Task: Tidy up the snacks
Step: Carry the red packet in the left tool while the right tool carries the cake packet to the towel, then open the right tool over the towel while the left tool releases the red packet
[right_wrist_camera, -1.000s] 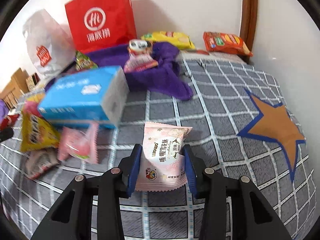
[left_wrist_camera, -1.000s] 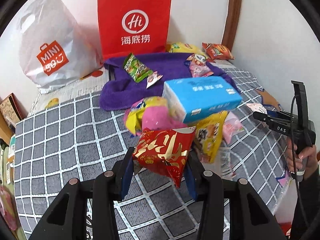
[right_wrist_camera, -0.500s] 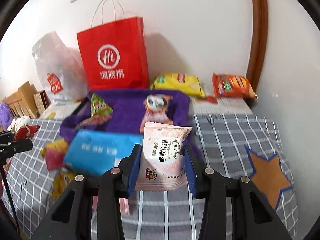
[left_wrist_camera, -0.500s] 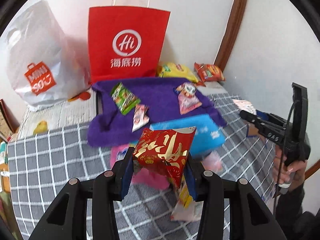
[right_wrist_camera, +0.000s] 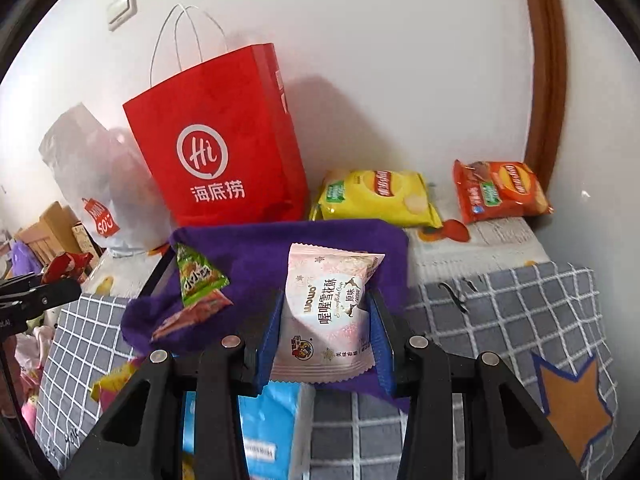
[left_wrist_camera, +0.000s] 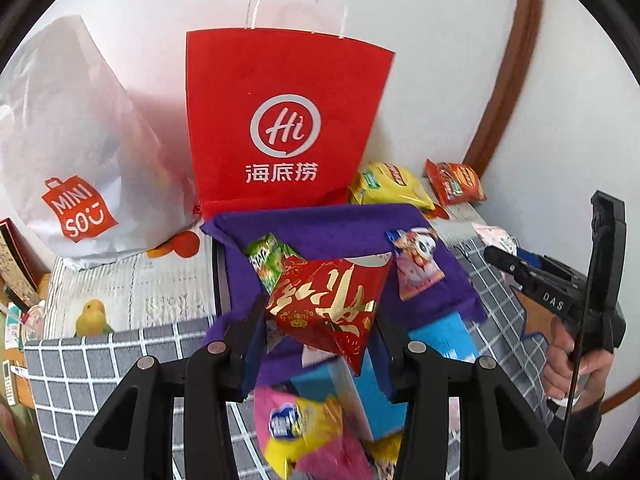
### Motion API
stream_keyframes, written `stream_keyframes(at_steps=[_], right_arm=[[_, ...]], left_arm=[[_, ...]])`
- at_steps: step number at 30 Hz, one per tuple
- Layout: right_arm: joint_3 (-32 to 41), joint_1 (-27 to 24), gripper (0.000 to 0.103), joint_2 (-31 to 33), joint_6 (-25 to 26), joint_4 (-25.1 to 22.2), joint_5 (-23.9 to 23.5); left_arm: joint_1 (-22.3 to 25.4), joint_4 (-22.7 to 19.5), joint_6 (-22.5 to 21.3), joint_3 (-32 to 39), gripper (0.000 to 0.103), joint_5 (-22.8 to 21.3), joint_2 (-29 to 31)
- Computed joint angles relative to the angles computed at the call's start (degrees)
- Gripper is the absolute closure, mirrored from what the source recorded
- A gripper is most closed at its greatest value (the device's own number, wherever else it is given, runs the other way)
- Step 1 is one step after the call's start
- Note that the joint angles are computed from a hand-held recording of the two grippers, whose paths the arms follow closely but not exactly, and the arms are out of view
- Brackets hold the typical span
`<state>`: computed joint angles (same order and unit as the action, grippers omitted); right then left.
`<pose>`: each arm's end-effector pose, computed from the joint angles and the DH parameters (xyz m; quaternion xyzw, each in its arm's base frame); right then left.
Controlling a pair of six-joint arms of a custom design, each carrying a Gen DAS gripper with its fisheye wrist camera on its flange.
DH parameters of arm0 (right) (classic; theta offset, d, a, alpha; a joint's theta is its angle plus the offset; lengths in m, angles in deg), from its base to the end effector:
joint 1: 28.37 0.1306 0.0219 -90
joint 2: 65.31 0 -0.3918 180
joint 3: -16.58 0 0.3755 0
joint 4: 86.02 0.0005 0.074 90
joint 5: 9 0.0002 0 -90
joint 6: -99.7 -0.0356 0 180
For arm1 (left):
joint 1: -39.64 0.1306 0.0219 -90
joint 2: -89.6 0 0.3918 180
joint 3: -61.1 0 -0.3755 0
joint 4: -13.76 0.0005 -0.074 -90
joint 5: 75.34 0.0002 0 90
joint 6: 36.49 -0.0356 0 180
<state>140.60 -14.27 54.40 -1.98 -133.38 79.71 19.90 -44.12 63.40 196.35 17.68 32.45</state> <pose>0.6502 0.1636 0.4242 -0.0239 0.9169 0.0989 0.3860 0.6372 -0.2312 0.4621 0.0894 0.9209 -0.1204 0.3599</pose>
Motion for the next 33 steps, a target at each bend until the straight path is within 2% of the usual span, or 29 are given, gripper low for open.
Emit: stream_keyframes(at_steps=[3,7,9,12,15,17,18,21,24,27,33], right_arm=[[2.9,0.2,0.062,2.8,0.4,-1.6,1.6],[4.8,-0.2,0.062,6.0,0.0,-3.1,0.8],[5.3,0.1,0.062,7.3,0.6,-3.6,2.9],[4.7,0.2,0.062,7.8,1.8,-2.9,3.1],[3.6,0.0,0.061,7.8,1.8,-1.4,2.2],[3.5,0.0,0.061,8.1,2.0,-1.0,1.9],[3.5,0.0,0.061,8.2,1.8,-0.9,1.7],[4.0,-0.3,0.060,9.1,1.0,-1.6,1.0],[4.3,-0.1,0.060,9.7,1.0,-2.1,2.3],[3.1,0.1,0.058,9.0,1.9,-0.8,2.6],[-0.8,0.4,0.048,6.3,1.7,3.7,4.7]], left_arm=[[0.4,-1.4,0.6,3.7,0.059,0.0,2.7],[1.1,-5.1,1.6,9.9,0.059,1.4,7.5],[1.3,-7.0,1.7,12.7,0.059,1.4,9.6],[1.8,-9.8,2.4,16.9,0.059,1.6,13.2],[2.0,-14.6,2.5,22.9,0.059,1.4,17.4],[2.3,-14.8,2.9,23.1,0.059,2.0,18.1],[2.4,-16.5,3.0,25.0,0.059,2.5,19.4],[2.4,-19.2,3.1,28.5,0.059,2.4,21.9],[2.4,-23.2,3.5,34.0,0.059,2.6,25.5],[2.7,-23.0,3.7,33.4,0.059,3.9,25.5],[2.7,-24.9,3.7,36.1,0.058,3.9,26.9]])
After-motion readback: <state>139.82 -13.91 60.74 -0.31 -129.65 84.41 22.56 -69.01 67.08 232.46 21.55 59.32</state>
